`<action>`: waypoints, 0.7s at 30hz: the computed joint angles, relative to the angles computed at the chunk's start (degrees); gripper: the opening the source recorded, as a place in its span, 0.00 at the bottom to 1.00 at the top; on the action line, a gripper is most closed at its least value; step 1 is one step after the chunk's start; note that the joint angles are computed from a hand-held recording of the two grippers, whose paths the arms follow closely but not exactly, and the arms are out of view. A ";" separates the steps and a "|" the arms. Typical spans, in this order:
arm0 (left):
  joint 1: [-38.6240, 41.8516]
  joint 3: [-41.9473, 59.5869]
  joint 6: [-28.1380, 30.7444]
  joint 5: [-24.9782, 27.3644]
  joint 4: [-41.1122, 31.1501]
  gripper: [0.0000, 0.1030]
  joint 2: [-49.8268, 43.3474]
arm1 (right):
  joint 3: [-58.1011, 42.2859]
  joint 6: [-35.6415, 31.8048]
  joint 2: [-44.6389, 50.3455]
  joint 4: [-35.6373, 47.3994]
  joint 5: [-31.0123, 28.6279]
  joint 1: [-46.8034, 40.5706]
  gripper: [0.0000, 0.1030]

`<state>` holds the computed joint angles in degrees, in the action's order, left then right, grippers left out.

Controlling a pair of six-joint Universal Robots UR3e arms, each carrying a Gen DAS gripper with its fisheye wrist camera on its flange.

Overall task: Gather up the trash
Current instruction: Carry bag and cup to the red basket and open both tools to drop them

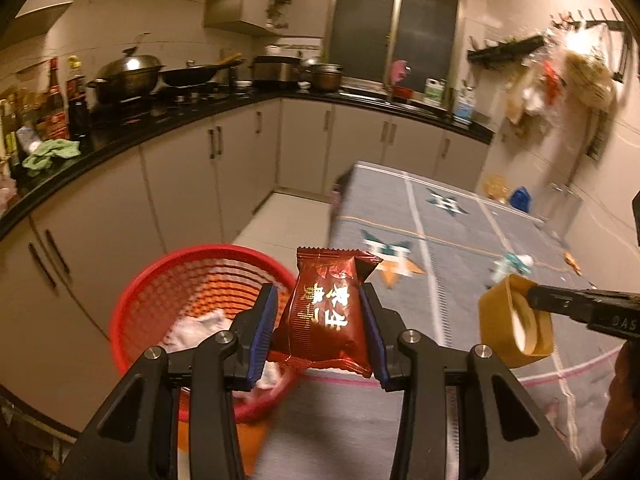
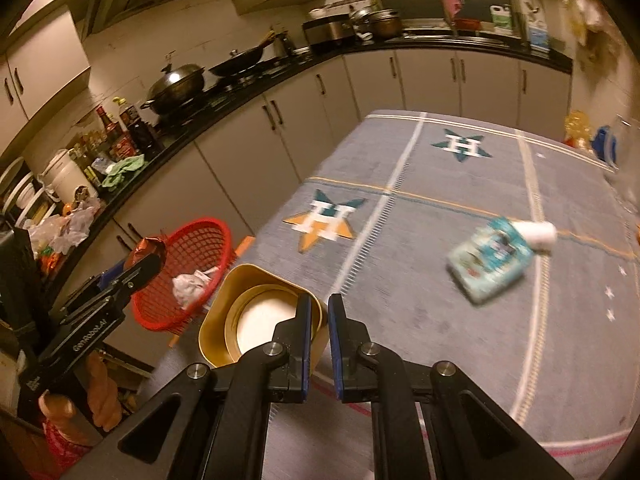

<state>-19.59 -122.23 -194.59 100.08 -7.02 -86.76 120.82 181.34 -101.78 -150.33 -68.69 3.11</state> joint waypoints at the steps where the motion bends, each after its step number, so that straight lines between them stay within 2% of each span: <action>1: 1.62 -0.69 0.64 -0.50 -0.38 0.39 0.77 | -2.04 0.71 2.23 -0.70 -0.70 1.57 0.09; 7: 8.00 -4.21 2.98 -2.40 -0.98 0.39 3.47 | -13.70 4.24 13.63 -1.88 -3.91 9.37 0.09; 21: 19.34 -10.57 7.23 -8.62 0.95 0.39 3.97 | -43.37 9.63 37.70 5.51 -7.86 20.94 0.09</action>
